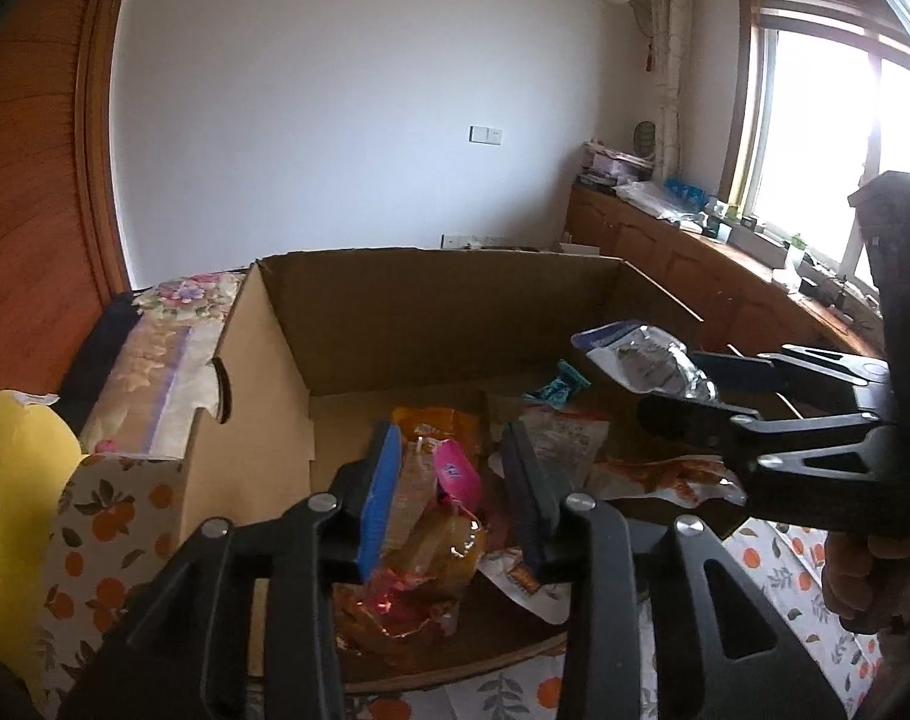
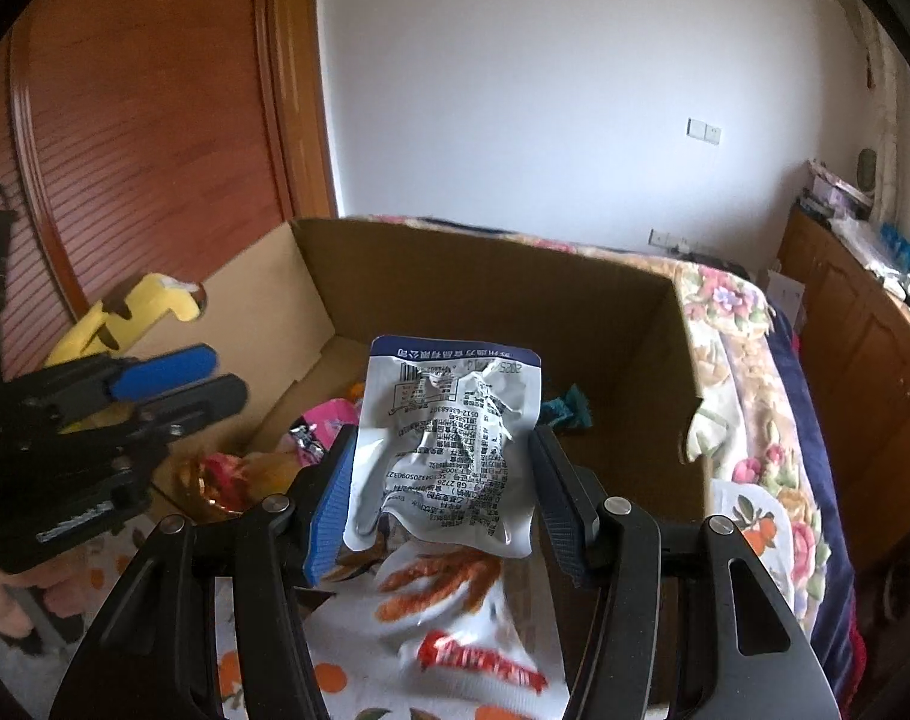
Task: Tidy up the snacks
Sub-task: 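Lower both grippers into the box and open them to release the snacks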
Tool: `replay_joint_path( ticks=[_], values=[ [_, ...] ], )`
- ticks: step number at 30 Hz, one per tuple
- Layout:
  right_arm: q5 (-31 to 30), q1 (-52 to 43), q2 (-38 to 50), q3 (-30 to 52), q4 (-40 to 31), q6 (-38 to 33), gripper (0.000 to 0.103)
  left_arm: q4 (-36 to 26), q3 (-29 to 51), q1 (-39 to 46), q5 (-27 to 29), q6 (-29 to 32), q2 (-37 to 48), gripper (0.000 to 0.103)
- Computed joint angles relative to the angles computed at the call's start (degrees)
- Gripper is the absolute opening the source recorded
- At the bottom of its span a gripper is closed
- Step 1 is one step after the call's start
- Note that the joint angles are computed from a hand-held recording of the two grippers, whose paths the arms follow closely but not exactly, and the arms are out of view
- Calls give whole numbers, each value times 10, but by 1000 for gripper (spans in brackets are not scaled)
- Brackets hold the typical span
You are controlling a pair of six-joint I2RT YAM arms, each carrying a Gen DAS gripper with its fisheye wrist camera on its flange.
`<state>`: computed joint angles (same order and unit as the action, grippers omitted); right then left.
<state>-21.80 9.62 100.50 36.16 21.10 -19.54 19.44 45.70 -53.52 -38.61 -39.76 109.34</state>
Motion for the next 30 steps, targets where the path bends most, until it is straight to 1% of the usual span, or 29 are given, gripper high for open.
replay_joint_path(
  ticks=[2,5,8,13,17,22,26,30],
  values=[
    [2,2,16,15,-13,-1,57,1,-3,1,-1,-1,-2,37],
    [13,11,39,37,-34,-2,57,-16,3,1,-13,-7,1,40],
    [28,16,54,47,-42,-7,57,-12,1,2,-14,-13,4,41],
    [22,8,63,58,-64,-8,58,-13,5,4,-12,-12,8,41],
    [13,1,54,58,-84,-12,59,0,4,2,-12,-8,16,42],
    [11,-5,4,9,-63,-18,59,-14,11,-7,-10,-8,14,42],
    [13,-4,-60,-36,-60,-21,59,-43,6,-33,-34,-22,-14,42],
    [2,-14,-141,-84,-68,-12,59,-100,6,-66,-65,-47,-49,42]
  ],
)
